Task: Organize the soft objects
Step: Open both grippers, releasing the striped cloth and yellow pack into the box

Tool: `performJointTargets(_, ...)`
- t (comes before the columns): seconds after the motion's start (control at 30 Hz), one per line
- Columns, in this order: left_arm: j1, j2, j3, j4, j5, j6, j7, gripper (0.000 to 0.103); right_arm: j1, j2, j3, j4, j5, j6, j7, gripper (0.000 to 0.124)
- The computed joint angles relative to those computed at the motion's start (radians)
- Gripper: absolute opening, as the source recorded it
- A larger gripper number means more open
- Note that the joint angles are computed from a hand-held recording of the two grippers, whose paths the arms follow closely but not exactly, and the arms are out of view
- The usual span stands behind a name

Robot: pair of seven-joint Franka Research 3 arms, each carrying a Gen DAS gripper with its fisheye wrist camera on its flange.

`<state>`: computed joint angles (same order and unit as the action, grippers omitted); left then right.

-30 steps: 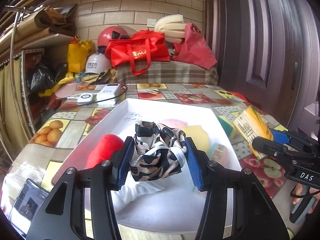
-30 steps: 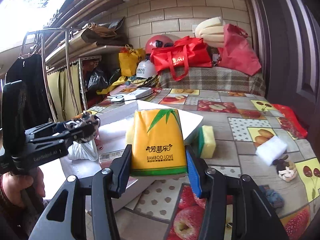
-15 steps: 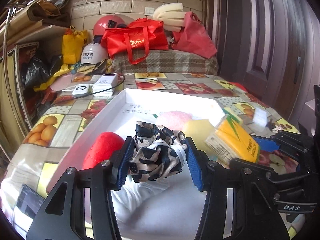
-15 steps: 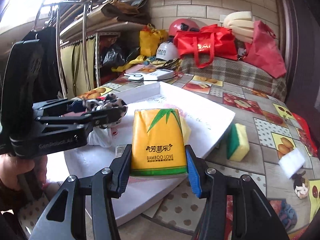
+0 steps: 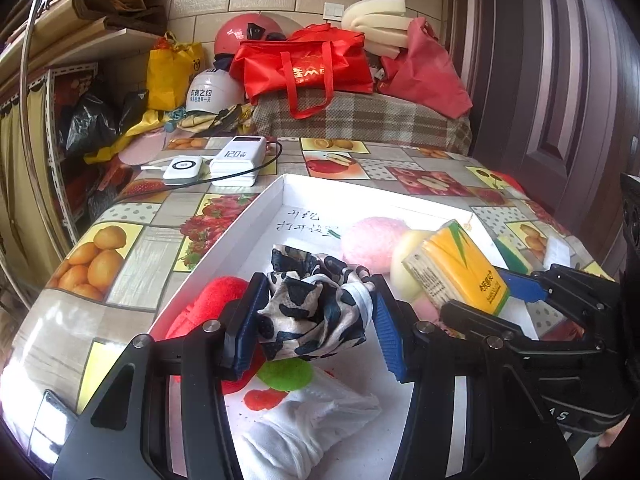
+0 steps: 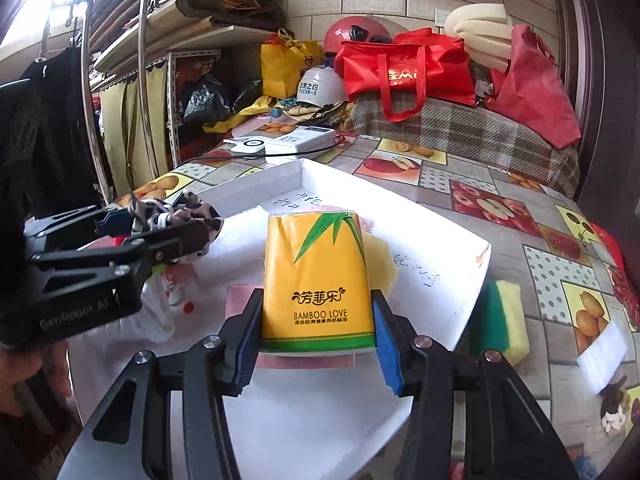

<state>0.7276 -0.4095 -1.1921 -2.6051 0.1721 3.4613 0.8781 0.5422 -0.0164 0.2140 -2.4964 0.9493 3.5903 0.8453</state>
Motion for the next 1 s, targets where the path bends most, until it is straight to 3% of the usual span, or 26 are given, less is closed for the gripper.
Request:
performJointTargets(0.13, 0.043, 0.008, -0.045, 0.032, 0.005, -0.037, -0.017, 0.051, 0.004, 0.026, -0.006, 0.039, 0.044, -0.006, -0.032, 0.05)
performJointTargets(0.27, 0.054, -0.036, -0.051, 0.028, 0.031, -0.041, -0.066, 0.055, -0.002, 0.01, -0.014, 0.002, -0.054, 0.007, 0.072, 0.052)
performJointTargets(0.33, 0.061, -0.097, -0.06, 0.018, 0.028, -0.037, -0.104, 0.059, -0.002, 0.006, -0.011, -0.012, -0.08, 0.031, 0.094, 0.065)
performJointTargets(0.4, 0.069, -0.172, -0.068, -0.002, 0.024, -0.009, -0.147, 0.076, 0.005, 0.01, -0.002, -0.007, -0.037, 0.061, 0.061, 0.086)
performJointTargets(0.5, 0.074, -0.318, -0.086, -0.028, 0.008, 0.014, -0.213, 0.098, 0.012, 0.008, 0.001, -0.017, -0.057, 0.085, 0.068, 0.087)
performJointTargets(0.73, 0.092, -0.35, -0.075, -0.033, 0.074, 0.02, -0.303, 0.099, 0.036, 0.022, 0.01, -0.019, -0.048, 0.153, 0.025, 0.093)
performJointTargets(1.0, 0.088, -0.4, -0.067, -0.044, 0.105, 0.024, -0.37, 0.099, 0.017, -0.009, -0.006, -0.065, -0.125, 0.143, 0.17, 0.094)
